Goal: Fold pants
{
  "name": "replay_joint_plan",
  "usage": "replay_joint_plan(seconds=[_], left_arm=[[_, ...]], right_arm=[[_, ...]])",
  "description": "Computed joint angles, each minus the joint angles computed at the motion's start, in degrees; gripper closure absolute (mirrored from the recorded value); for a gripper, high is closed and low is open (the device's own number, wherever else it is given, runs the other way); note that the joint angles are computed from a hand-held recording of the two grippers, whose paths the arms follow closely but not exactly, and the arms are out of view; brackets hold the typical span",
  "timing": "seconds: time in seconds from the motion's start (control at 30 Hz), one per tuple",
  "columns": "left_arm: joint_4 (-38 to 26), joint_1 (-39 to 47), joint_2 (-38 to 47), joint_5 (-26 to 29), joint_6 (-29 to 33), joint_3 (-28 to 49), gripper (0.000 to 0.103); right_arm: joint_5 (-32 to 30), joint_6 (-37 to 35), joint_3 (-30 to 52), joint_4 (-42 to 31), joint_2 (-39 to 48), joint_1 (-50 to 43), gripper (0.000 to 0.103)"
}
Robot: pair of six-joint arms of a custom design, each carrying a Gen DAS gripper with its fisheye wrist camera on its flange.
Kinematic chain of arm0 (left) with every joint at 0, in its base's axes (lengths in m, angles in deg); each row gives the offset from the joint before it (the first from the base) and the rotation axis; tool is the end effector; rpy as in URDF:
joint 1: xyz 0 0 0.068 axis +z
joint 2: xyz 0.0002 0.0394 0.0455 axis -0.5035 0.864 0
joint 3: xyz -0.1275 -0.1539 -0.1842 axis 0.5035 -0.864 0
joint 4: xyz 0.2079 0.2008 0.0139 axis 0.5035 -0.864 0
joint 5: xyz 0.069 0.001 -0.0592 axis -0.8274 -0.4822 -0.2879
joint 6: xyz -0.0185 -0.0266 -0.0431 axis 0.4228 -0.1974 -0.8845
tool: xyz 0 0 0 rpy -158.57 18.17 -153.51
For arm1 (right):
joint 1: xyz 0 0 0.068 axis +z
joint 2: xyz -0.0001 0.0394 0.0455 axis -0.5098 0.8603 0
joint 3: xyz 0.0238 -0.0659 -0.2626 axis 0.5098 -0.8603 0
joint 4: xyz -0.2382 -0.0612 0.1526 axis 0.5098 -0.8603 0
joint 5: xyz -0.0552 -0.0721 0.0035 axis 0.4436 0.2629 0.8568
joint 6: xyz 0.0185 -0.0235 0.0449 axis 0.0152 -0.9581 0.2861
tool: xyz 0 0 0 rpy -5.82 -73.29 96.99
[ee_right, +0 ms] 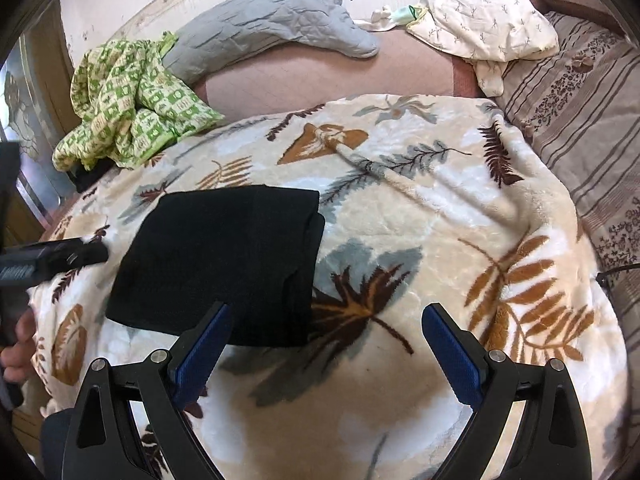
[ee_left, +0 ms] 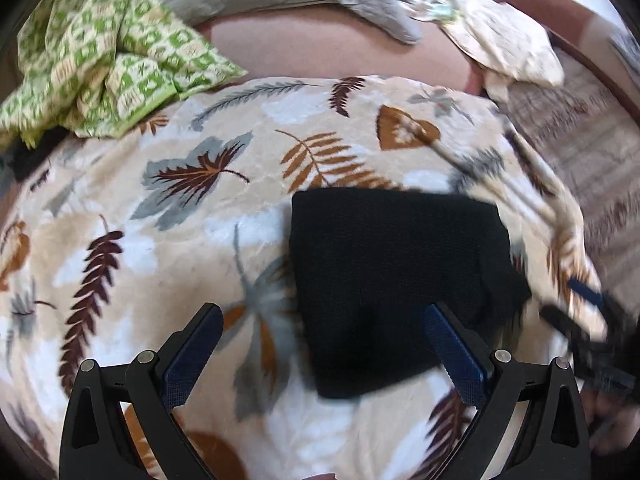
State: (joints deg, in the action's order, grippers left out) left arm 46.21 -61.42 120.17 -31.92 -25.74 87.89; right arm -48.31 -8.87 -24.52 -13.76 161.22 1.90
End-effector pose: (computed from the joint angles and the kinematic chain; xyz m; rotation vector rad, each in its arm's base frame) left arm 0.2216 -0.1273 0.1363 0.1519 2.5853 -0.1274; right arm 0.2024 0.1233 0.1065 -0.2183 2.4453 0.2318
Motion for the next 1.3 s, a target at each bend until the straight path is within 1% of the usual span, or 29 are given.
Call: replay_joint_plan(seconds=[0.03, 0.13, 0.23, 0.3, 0.37, 0.4, 0.43, 0.5, 0.63, 0.7, 0.83, 0.87, 0.9, 1.03, 1.3], left_arm=[[-0.6, -1.4, -2.4, -0.8, -1.0, -1.6, 0.001], [-3.7, -8.0, -11.0, -4.0, -8.7, -6.3, 0.001], [-7.9, -14.8, -14.9, -8.3, -17.3, -7.9, 0.001], [-9.5, -18.6, -14.3, -11.7, -21.7, -7.8, 0.001], [-10.8, -21.5, -12.9, -15.3, -24.3, -6.9, 0.001], [-13.1, -23.5, -10.2, -19.9, -26.8, -5.1, 0.001], [-14.8, -23.8, -8.2, -22.1, -27.9, -3.9, 0.001], [-15.9, -23.8, -4.6, -24.0, -27.9, -2.3, 0.001], [-15.6, -23.8, -1.2, -23.8, -26.3, -0.7, 0.001], [-14.4, -23.8, 0.5, -23.2, -25.3, -0.1, 0.001], [-12.6, -22.5, -0.1, -21.2, -23.8, -1.0, 0.001], [-9.8, -19.2, 0.0, -19.6, -20.3, -1.8, 0.001], [-9.2, -18.4, -0.2, -18.9, -19.7, -2.2, 0.001], [-8.2, -17.3, 0.0, -17.9, -18.7, -2.4, 0.001], [-9.5, -18.5, 0.9, -18.7, -19.7, -1.3, 0.001]], right_arm=[[0.2, 0.3, 0.1, 0.3, 0.2, 0.5, 0.007], [1.3, 1.4, 0.0, 0.6, -0.1, 2.2, 0.007], [2.3, 2.9, -0.3, 0.8, -0.8, 3.9, 0.007], [2.6, 2.9, 0.0, 0.8, -0.5, 4.5, 0.007], [2.8, 1.8, 0.1, 0.3, -0.2, 4.8, 0.007], [3.0, 1.1, -0.1, 0.2, -0.3, 4.7, 0.007], [3.2, 0.8, -0.2, 0.1, -0.3, 4.5, 0.007], [3.2, 0.5, -0.6, -0.2, -0.6, 3.6, 0.007], [2.1, 1.2, -0.9, 0.1, -0.4, 1.5, 0.007], [2.1, 0.9, -0.5, 0.6, 0.7, 1.8, 0.007], [2.9, 0.5, 1.2, 1.7, 4.2, 3.4, 0.007], [3.1, 0.7, 1.5, 1.9, 4.9, 3.8, 0.007], [3.3, 0.7, 1.6, 2.1, 5.1, 4.0, 0.007], [3.7, 0.8, 1.9, 2.3, 5.5, 4.4, 0.007], [3.3, 0.9, 1.8, 2.2, 5.1, 4.3, 0.007]])
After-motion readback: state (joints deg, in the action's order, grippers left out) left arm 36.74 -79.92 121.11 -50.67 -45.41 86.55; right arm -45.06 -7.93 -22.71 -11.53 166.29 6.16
